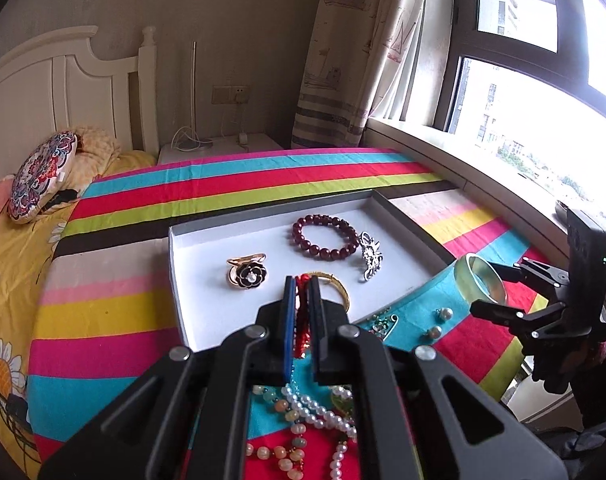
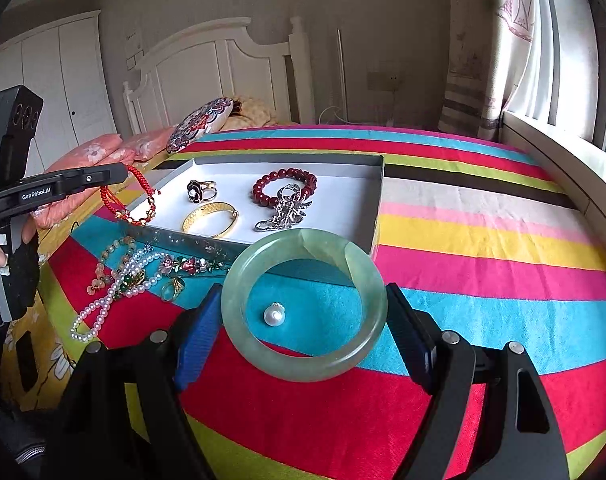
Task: Organize jewelry
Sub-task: 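Grasp the red string bracelet with the left tool, then drop the red string bracelet in the tray while the right tool carries the jade bangle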
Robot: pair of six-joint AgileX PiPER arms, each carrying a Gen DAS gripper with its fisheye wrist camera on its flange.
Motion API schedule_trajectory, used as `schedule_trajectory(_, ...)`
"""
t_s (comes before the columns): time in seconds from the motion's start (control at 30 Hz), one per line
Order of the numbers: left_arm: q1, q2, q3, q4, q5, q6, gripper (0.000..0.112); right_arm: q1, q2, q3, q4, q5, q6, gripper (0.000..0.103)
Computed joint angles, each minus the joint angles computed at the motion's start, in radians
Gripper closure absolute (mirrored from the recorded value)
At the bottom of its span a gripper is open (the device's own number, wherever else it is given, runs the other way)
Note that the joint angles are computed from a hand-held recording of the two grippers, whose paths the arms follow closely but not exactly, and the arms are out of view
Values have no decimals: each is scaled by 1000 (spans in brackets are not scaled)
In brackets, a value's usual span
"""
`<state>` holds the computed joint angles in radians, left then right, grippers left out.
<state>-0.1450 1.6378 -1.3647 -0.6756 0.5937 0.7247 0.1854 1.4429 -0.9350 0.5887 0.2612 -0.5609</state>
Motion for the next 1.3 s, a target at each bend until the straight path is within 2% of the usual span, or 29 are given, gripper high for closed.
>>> schedule_trajectory(0.23,-17,30,-54,36,-3,-29,106,17,30,-79,-127,25,116,27)
schedule_trajectory(0.47,4,54,-115,15,31,-16,107,40,91,-188,-266,59,259,27)
schedule_trajectory(0.67,25,80,-187,29,53,-34,107,40,180,-325,-319,131,315,27)
schedule_trajectory(0.8,41,112,-251,45,82,-60,107,41,259,-432,-333,199,336,26)
schedule_trajectory(0.97,40,157,-271,79,86,-110,105,40,403,-631,-345,347,358,27)
schedule_trajectory(1.03,34,175,-258,102,67,-136,97,40,456,-705,-349,396,387,26)
schedule_trajectory(1.1,29,179,-221,111,28,-153,70,35,508,-782,-356,437,431,26)
schedule_trajectory(1.3,51,176,-135,44,-23,-110,60,32,598,-921,-420,489,556,26)
